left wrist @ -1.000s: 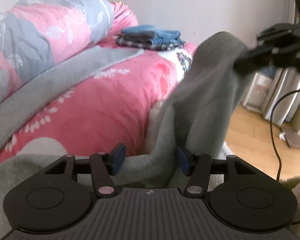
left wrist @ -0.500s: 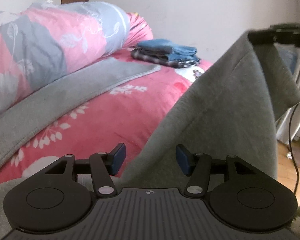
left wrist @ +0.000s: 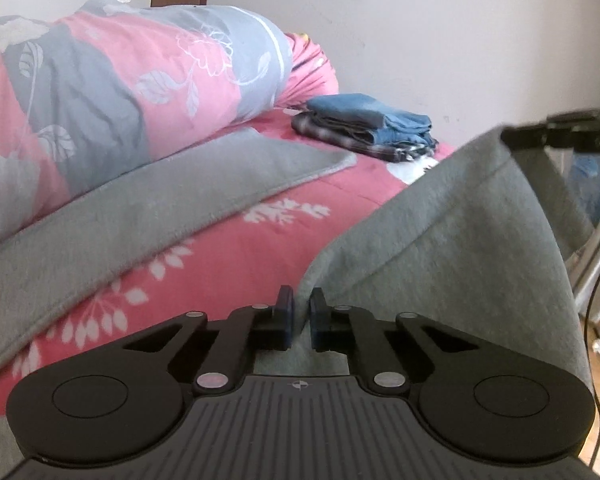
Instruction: Fold clothes
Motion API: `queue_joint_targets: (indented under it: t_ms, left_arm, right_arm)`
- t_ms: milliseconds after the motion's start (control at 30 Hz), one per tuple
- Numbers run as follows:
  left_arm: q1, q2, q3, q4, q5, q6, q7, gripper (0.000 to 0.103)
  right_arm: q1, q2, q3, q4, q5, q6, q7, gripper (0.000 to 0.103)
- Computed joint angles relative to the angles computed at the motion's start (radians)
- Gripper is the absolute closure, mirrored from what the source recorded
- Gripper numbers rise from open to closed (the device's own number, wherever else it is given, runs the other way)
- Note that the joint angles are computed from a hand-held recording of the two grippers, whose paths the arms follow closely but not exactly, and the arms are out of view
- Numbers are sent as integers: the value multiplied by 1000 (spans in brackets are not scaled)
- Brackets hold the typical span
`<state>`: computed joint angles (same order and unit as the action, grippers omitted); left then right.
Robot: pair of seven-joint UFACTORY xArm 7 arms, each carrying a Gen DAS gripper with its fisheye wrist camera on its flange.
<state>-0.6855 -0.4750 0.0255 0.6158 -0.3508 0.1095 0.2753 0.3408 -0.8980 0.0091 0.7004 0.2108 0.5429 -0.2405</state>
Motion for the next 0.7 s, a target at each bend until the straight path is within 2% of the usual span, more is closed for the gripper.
queue_joint_targets:
  t_ms: [67,200,433,500,533,600,700]
  left_arm:
    - [4,37,2,24,1,-5,-1,96]
    - [78,93,-60,46,45,-24,-45,96]
    - [216,83,-166,30,175,-108,-166,97]
    - [225,101,-161,46,196,-87,-196,97]
    - [221,109,-152,53,198,-72,-210,97]
    - [152,111,-86,59,160,-51,-196,96]
    - [76,97,-28,57,107,-53,-161,96]
  right_arm:
    - [6,28,-28,-6,12,-15,-11,103]
    - [14,72,-65,-21,38,-41,-38,103]
    - [66,159,-124,2,106,-99,-127,103]
    - [90,194,-148,17,137,-120,-164,103]
    - [97,219,-156,24,149,-129,-181,103]
    - [101,275,-167,40,174,-142,-207,103]
    - [78,356,-160,62,205,-138,-212,102]
